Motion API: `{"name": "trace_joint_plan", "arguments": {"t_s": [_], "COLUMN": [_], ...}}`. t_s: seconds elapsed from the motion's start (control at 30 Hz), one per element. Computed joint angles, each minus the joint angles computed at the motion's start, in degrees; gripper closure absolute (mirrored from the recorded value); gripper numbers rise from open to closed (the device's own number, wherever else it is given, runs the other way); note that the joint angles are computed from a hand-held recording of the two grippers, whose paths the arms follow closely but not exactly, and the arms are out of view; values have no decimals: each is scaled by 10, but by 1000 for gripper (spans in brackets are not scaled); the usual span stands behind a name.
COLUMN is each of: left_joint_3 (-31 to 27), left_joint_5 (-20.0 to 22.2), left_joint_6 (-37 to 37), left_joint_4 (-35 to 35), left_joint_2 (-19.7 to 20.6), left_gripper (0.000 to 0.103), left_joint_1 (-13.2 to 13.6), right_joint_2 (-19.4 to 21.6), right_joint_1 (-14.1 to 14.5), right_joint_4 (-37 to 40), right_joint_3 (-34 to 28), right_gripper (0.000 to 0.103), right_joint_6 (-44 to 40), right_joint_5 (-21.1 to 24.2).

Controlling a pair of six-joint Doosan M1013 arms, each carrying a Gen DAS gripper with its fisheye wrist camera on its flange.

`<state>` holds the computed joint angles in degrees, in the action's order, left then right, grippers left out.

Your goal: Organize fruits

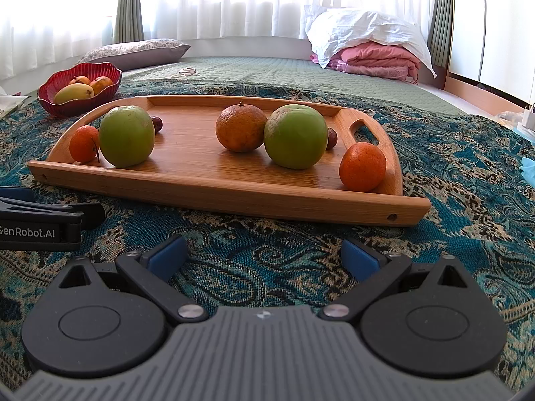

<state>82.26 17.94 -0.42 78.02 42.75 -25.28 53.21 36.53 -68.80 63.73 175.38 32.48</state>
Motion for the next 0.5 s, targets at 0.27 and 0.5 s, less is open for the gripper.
{"name": "trace_joint_plan", "arguments": {"t_s": [0.27, 0.5], "left_joint_3": [1, 1], "left_joint_5": [-1, -1], "left_joint_6": [-3, -4], "left_joint_4": [3, 4], "left_joint_2": [0, 0], "left_gripper": [0, 0], "left_joint_1": [0, 0], "right_joint_2": [0, 0], "right_joint_1": [0, 0], "right_joint_4": [0, 0], "right_joint_3": [0, 0], "right_gripper": [0, 0], "right_joint_6": [0, 0], "right_joint_5": [0, 0]}}
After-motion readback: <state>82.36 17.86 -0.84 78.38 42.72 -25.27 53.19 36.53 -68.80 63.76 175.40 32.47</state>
